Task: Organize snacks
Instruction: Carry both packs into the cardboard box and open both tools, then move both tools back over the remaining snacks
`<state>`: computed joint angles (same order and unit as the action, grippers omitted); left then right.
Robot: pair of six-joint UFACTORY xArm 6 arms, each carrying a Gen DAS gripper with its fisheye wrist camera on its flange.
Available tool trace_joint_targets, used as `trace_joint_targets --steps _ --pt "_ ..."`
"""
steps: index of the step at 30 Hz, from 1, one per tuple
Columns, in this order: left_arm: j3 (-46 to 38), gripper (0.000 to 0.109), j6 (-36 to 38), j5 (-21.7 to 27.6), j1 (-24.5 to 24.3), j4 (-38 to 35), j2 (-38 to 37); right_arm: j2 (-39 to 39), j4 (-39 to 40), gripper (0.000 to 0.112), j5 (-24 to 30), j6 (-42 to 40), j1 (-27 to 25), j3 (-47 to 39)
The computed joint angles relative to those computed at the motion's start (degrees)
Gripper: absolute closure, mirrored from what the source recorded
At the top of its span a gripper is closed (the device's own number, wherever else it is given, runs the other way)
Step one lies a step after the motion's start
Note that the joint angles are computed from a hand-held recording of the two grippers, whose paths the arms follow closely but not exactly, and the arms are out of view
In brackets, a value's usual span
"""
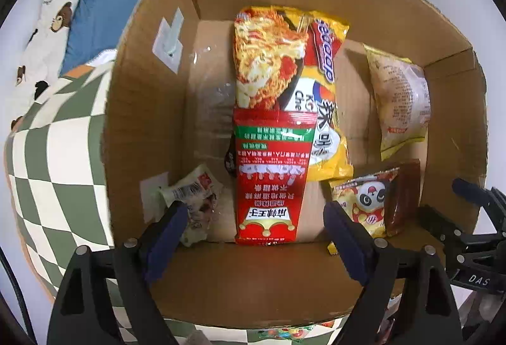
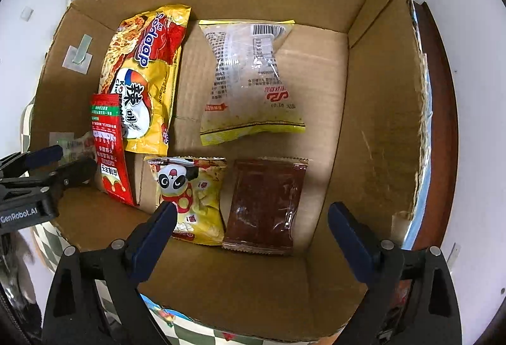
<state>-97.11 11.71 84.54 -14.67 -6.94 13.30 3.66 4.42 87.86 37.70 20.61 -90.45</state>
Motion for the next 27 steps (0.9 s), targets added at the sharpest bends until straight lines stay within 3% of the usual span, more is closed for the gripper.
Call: trace_joint_targets --steps 4,12,27 --pt "1.2 0.021 -0.4 -1.4 -0.4 0.6 -1.4 -1.6 -0.4 0.014 -2.0 1.6 0.0 1.7" --pt "12.8 0.021 1.0 -10.2 0.0 -0.9 -12.5 -5.6 -4.7 0.014 -4.7 6.5 2.5 4.1" --pt "27.5 0.021 6.0 -23.6 1.3 -2.1 -30.5 -12.2 -19.3 0.014 -3.5 16.6 13.7 2.9"
